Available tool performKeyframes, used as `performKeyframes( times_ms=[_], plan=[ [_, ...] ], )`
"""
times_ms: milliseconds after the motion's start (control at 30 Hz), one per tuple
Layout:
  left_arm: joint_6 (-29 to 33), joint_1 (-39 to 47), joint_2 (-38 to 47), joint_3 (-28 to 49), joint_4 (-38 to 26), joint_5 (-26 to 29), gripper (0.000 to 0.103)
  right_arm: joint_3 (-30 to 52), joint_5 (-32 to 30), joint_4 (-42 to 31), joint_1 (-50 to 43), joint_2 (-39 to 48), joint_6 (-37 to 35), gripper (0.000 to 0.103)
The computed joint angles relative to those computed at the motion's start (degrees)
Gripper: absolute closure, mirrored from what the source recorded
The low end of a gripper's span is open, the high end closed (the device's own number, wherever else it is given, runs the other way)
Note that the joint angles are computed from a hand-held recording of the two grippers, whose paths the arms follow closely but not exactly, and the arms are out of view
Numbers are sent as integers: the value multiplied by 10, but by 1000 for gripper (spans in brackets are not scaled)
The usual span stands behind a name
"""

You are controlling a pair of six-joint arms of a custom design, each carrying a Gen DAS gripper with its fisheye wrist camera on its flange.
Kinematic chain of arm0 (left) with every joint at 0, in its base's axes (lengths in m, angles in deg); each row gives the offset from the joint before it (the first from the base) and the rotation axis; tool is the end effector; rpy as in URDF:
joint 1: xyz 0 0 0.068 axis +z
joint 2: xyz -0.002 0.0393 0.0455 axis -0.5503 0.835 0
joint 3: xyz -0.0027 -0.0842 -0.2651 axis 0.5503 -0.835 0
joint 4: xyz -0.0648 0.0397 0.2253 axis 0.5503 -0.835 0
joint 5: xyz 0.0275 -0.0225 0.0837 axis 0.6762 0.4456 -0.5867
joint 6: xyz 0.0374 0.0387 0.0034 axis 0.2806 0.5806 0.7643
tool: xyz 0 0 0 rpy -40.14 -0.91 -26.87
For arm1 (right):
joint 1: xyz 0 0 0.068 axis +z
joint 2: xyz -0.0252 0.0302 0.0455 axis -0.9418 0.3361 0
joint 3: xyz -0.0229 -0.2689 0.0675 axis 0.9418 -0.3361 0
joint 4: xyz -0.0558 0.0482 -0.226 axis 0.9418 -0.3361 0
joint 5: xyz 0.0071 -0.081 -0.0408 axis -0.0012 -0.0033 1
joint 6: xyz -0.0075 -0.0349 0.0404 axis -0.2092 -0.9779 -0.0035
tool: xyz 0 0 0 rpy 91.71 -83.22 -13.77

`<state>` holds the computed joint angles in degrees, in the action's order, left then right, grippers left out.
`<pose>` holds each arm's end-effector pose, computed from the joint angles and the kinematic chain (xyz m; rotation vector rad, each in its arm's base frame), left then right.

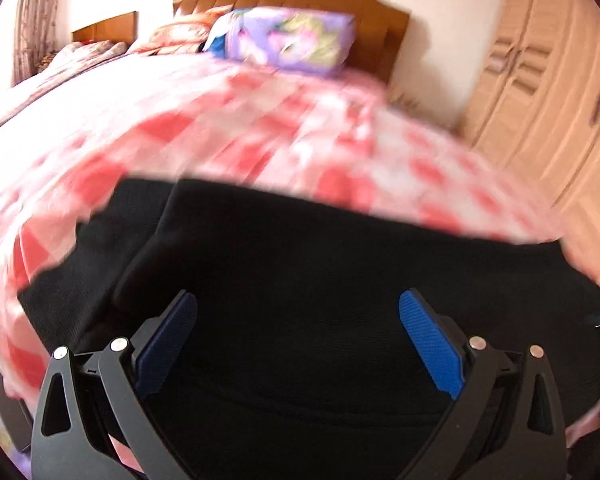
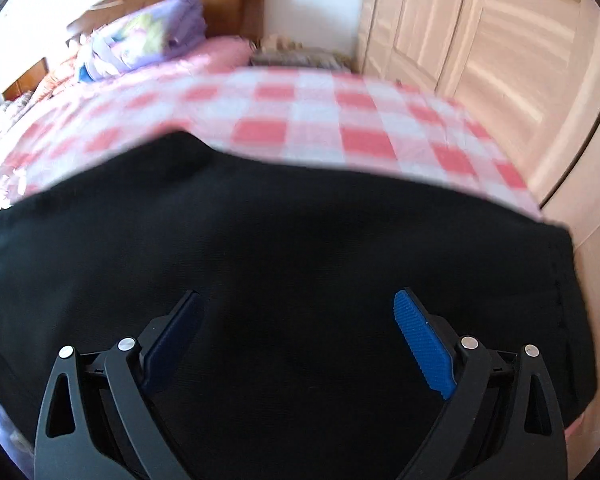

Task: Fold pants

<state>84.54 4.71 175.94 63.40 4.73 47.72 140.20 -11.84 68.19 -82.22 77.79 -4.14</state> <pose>0.2720 0.1917 0.2399 -0.2260 2.3543 -0.1671 0.3088 -0.0622 0.2189 -0.0143 2.4282 -0.0897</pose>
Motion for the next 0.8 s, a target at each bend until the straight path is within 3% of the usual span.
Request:
performKeyframes(
  times_ms=[100, 167, 233, 367, 433, 500, 600, 667, 700, 800],
  plan=[
    [7, -38, 27, 43, 10, -105, 2, 26, -14, -22, 93, -16, 4, 8],
    [25, -58, 95, 111, -23, -159, 2, 69, -23, -43, 175, 7, 4, 8],
    [40, -80, 135, 128, 3, -233, 1, 110, -9, -62, 267, 40, -2, 8],
    [11, -66, 157, 166, -21, -200, 1, 222, 24, -83, 419, 145, -20, 8],
    [-6, -50, 103, 111, 22, -180, 2, 283, 32, -107, 463, 196, -11, 8],
    [-18, 4, 35, 56, 42, -81, 2, 312, 27, -111, 491, 225, 7, 8],
    [-31, 95, -11, 12, 60, 5, 2, 376, 44, -128, 523, 286, 20, 8],
    [-40, 174, 16, 35, 27, 52, 2, 403, 66, -141, 530, 328, 5, 7],
    [-42, 208, 42, 61, -2, 81, 2, 382, 51, -114, 526, 320, 20, 5],
    [-17, 288, 124, 140, -109, 148, 2, 404, 31, -149, 513, 326, 28, 5]
  ],
)
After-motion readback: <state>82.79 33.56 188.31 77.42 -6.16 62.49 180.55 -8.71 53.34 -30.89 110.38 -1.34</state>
